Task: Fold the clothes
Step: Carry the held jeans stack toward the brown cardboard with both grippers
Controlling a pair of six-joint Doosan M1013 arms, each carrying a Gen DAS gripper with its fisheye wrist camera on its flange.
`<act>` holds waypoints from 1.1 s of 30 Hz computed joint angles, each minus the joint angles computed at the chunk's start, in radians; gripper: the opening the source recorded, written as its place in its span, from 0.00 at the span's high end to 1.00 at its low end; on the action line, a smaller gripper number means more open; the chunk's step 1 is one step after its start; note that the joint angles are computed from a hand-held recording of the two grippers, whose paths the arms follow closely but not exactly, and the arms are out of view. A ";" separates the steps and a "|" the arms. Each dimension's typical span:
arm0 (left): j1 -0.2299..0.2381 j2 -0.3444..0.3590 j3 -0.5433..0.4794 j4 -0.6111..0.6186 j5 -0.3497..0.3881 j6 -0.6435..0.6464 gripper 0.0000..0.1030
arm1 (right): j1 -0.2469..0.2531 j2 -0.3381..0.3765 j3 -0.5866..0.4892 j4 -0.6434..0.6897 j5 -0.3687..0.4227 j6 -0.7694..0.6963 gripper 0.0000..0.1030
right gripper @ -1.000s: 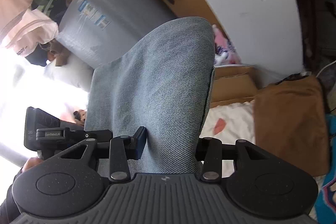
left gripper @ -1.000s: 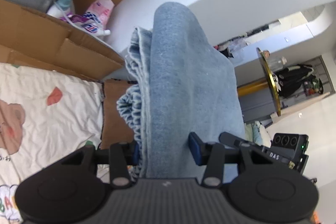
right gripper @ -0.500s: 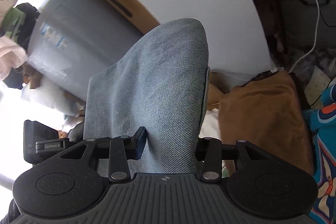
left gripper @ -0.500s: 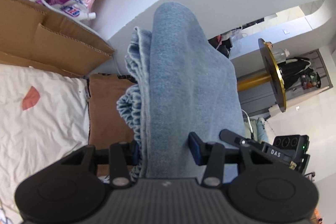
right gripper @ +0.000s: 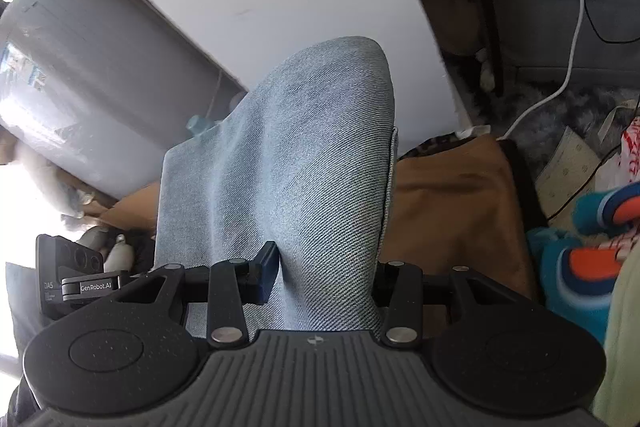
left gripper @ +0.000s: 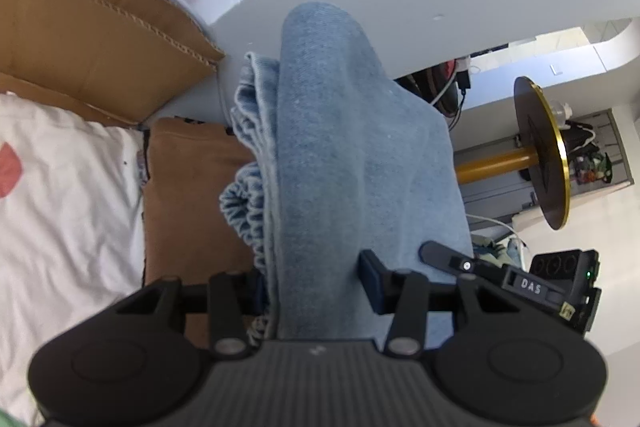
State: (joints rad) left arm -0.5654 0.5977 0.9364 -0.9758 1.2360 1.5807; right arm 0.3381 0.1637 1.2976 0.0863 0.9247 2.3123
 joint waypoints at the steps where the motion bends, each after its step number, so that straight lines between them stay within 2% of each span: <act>1: -0.004 0.002 0.009 -0.006 -0.012 0.004 0.53 | -0.006 -0.001 0.011 0.001 -0.007 -0.016 0.57; 8: -0.019 0.032 0.046 -0.042 -0.039 0.040 0.54 | -0.032 0.014 0.054 0.012 0.009 -0.102 0.57; 13: -0.022 0.052 0.073 -0.072 -0.053 0.069 0.54 | -0.039 0.014 0.110 0.006 -0.034 -0.095 0.57; 19: -0.023 0.060 0.096 -0.074 -0.068 0.061 0.55 | -0.047 0.039 0.119 0.011 -0.036 -0.117 0.57; 24: -0.022 0.067 0.093 -0.078 -0.072 0.066 0.55 | -0.051 0.053 0.116 0.007 -0.034 -0.127 0.57; 29: -0.025 0.080 0.073 -0.089 -0.084 0.065 0.55 | -0.054 0.046 0.129 -0.012 -0.069 -0.107 0.57; 33: -0.032 0.100 0.047 -0.068 -0.074 0.050 0.55 | -0.055 0.055 0.125 -0.036 -0.060 -0.094 0.57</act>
